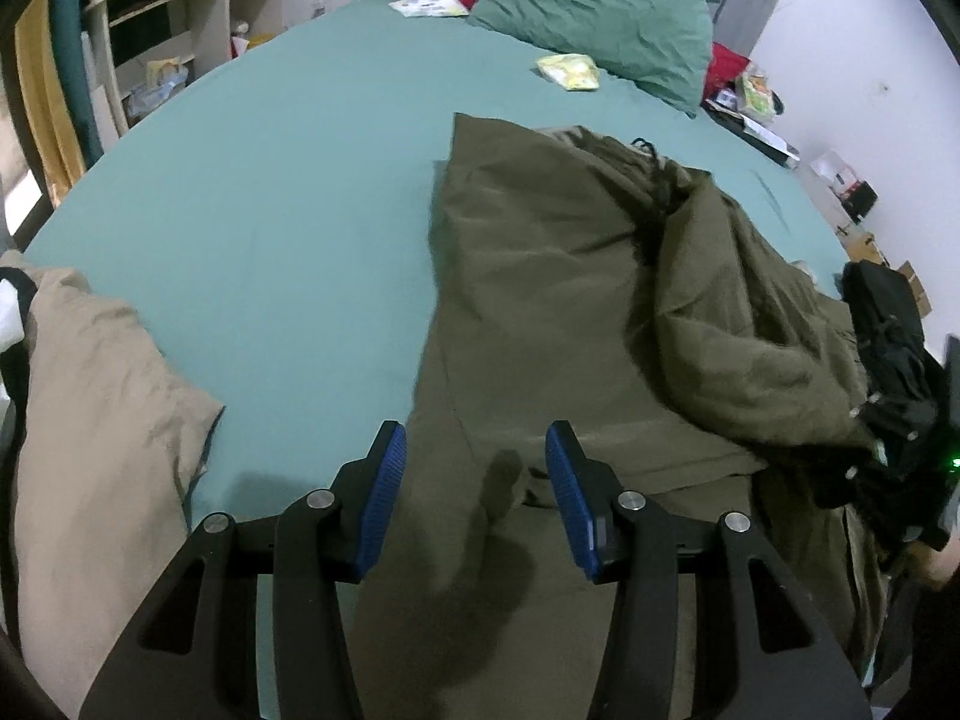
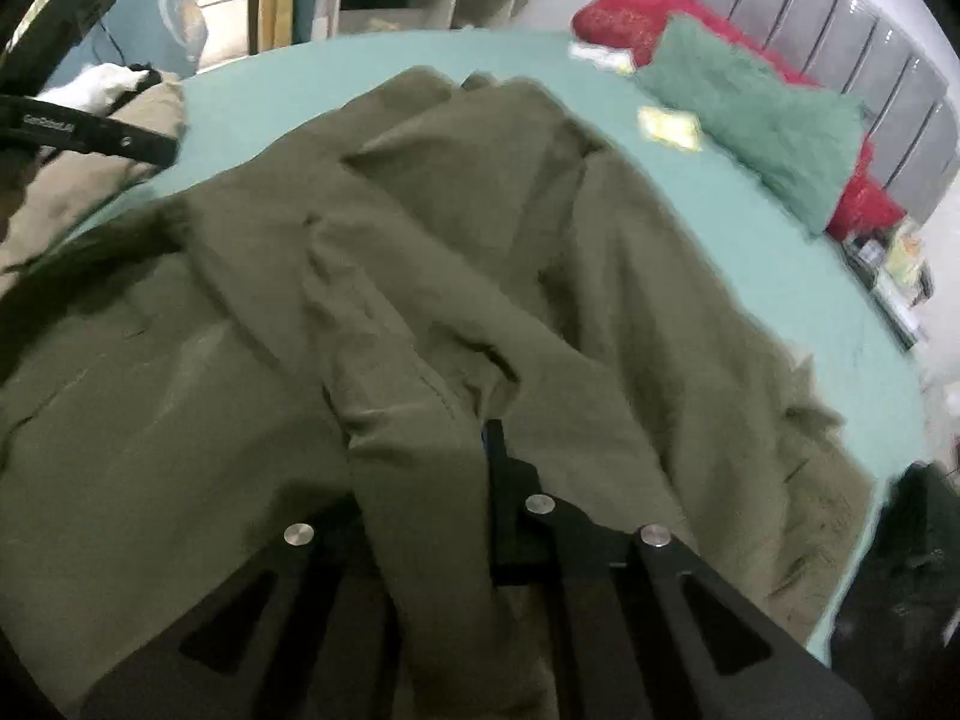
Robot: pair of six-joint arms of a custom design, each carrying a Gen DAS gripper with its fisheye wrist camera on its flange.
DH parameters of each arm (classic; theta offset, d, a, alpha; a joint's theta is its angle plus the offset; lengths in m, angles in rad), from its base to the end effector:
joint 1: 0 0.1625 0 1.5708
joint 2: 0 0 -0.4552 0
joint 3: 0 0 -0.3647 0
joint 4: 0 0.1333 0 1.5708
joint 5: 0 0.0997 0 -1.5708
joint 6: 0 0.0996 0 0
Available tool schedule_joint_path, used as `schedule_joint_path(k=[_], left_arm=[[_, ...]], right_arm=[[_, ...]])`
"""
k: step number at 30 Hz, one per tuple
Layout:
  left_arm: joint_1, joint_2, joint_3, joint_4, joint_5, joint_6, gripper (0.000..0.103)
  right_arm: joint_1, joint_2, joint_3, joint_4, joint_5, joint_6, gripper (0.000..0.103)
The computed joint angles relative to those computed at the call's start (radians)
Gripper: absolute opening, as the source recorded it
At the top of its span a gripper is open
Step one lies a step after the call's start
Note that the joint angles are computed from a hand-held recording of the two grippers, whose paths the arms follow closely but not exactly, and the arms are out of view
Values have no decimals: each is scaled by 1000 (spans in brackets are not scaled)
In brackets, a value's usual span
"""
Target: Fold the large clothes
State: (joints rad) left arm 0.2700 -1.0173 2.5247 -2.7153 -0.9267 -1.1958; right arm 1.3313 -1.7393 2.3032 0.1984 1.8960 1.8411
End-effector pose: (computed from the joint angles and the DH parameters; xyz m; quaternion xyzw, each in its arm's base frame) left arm -0.2640 -0.2734 0.0759 0.1060 0.9287 -0.2410 0.2610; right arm 0.0437 -0.2488 0.2790 0.4041 -0.8148 0.1750 0.3771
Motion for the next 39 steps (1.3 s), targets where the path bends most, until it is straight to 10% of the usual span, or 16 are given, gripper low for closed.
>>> schedule_joint_path(k=[4, 7, 11, 15, 19, 26, 32, 36, 39], left_arm=[[7, -16, 1, 35, 22, -42, 51], [-1, -21, 1, 45, 31, -61, 51], [-7, -2, 0, 12, 22, -34, 51], [-11, 21, -3, -9, 2, -12, 51], [-11, 26, -6, -12, 1, -2, 51], [-13, 39, -8, 0, 31, -14, 51], [-2, 71, -11, -32, 38, 12, 51], [4, 80, -14, -39, 34, 34, 51], [7, 77, -10, -42, 26, 32, 51]], right_arm=[[163, -98, 32, -386, 85, -225, 1], [172, -145, 122, -653, -14, -455, 1], [51, -178, 190, -595, -107, -479, 3], [-104, -136, 166, -281, -112, -313, 15], [-238, -146, 92, 56, -200, -116, 68], [-389, -253, -123, 416, -550, 177, 72], [-257, -21, -224, 283, -152, 535, 73], [-441, -40, -149, 253, -275, 501, 72], [-499, -115, -98, 248, -348, 363, 25]])
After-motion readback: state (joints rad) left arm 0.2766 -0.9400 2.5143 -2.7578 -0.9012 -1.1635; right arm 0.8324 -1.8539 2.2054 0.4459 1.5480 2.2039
